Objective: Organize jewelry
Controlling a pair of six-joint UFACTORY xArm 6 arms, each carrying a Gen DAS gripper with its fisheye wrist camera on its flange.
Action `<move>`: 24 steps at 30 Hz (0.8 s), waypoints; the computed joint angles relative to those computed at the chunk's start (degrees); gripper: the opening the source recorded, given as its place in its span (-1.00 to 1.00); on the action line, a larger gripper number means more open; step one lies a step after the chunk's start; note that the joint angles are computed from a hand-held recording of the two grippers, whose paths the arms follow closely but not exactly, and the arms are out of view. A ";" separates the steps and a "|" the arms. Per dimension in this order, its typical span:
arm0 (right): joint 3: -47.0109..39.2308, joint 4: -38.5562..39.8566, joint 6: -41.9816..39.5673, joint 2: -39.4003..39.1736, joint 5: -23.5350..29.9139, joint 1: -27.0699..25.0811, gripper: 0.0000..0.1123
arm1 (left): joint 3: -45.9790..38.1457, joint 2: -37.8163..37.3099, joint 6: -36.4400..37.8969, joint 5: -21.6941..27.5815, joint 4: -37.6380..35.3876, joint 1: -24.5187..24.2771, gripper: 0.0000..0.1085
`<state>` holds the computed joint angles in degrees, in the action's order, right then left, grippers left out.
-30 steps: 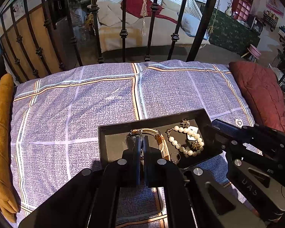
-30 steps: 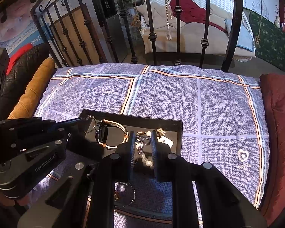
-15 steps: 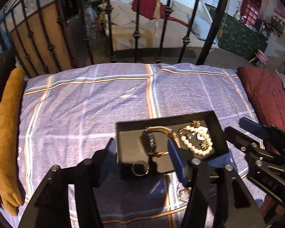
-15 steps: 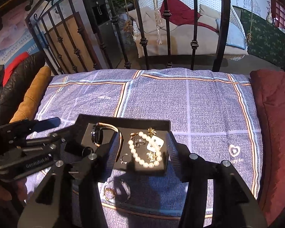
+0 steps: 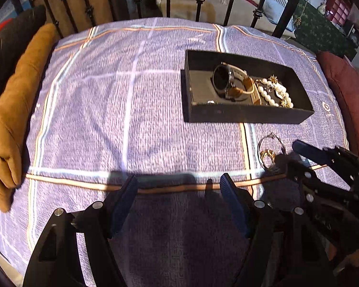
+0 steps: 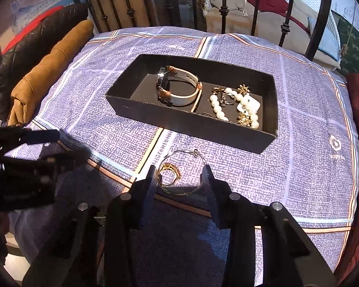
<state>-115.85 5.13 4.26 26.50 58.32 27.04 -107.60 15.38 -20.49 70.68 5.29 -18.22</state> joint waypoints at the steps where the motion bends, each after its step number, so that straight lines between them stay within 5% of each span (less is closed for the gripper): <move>1: -0.77 -0.34 0.00 0.60 0.26 0.08 -0.29 | 0.78 -0.41 -0.19 -0.39 -0.25 0.03 0.28; 5: -4.13 0.25 -0.51 3.26 2.21 0.09 -0.31 | 2.08 -0.52 -0.69 -1.83 -0.12 0.02 0.28; 6: -4.59 0.55 -0.73 3.69 2.73 0.09 -0.44 | 2.09 -0.19 -0.81 -1.98 0.14 -0.06 0.21; 7: -4.45 0.45 -0.93 3.82 2.93 0.17 -0.51 | 1.83 0.37 -0.47 -1.68 -0.29 -0.01 0.07; 8: -4.57 0.71 -1.14 4.01 3.37 0.16 -0.60 | 1.00 1.30 -0.10 -0.63 -0.76 0.03 -0.34; 9: -3.23 1.20 -1.08 3.34 2.36 0.10 -0.66 | 0.46 1.92 -0.16 0.24 0.06 -0.13 -0.43; 13: 0.03 4.07 -0.89 1.54 0.67 -0.47 -0.81 | 1.31 1.61 1.69 -0.89 1.01 -0.53 -0.54; 24: 1.90 4.66 1.03 -1.67 -0.75 -2.38 -0.83 | -2.06 2.79 2.92 -0.19 -1.02 -0.26 -0.57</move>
